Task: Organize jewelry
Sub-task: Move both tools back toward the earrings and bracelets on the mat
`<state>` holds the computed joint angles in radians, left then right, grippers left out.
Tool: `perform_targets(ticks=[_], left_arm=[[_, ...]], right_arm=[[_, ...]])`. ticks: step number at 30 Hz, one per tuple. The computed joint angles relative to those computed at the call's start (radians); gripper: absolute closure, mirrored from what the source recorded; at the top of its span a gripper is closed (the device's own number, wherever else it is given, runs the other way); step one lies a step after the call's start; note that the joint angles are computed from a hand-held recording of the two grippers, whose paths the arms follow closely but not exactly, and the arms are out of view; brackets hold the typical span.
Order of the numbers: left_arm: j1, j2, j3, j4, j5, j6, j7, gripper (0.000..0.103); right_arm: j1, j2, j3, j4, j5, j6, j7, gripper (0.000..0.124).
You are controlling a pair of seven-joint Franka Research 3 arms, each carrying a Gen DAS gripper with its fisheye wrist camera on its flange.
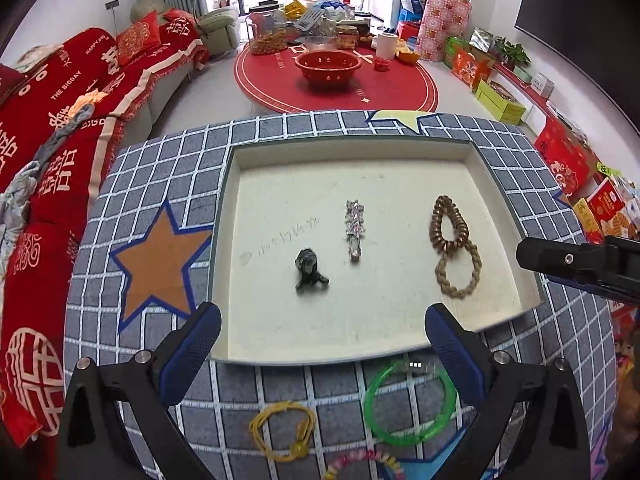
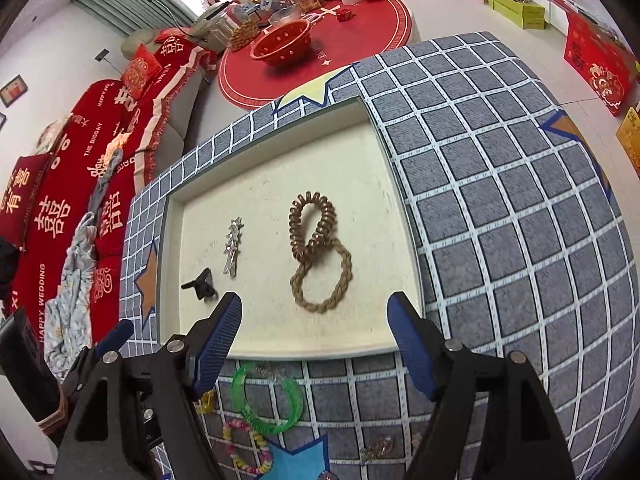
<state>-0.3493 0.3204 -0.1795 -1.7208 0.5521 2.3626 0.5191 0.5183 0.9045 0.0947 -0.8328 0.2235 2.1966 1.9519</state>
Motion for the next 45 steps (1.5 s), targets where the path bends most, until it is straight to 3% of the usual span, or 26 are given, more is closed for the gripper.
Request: perform_targets(ticks=[14, 16, 26, 30, 39, 45], left_arm=[[0.003, -0.136, -0.041, -0.168, -0.04, -0.036, -0.026, 0.0], [0.006, -0.162, -0.048, -0.204, -0.052, -0.033, -0.03, 0.0], [0.019, -0.267, -0.076, -0.363, -0.114, -0.025, -0.027, 0.0], [0.019, -0.293, -0.082, -0.407, -0.118, -0.021, -0.048, 0.0], [0.038, -0.32, -0.079, -0.505, -0.275, 0.07, 0.025, 0.0], [0.048, -0.312, -0.075, -0.522, -0.278, 0.084, 0.003, 0.0]], right_arm=[[0.002, -0.275, 0.023, -0.451, 0.033, 0.161, -0.011, 0.041], [0.002, -0.308, 0.027, -0.507, 0.038, 0.187, -0.015, 0.021], [0.017, -0.473, 0.04, -0.772, 0.031, 0.317, -0.02, 0.021], [0.023, -0.506, 0.043, -0.82, 0.026, 0.285, 0.003, 0.021], [0.032, -0.546, 0.054, -0.921, 0.018, 0.203, 0.027, 0.021], [0.047, -0.551, 0.049, -0.955, -0.023, 0.183, 0.06, 0.021]])
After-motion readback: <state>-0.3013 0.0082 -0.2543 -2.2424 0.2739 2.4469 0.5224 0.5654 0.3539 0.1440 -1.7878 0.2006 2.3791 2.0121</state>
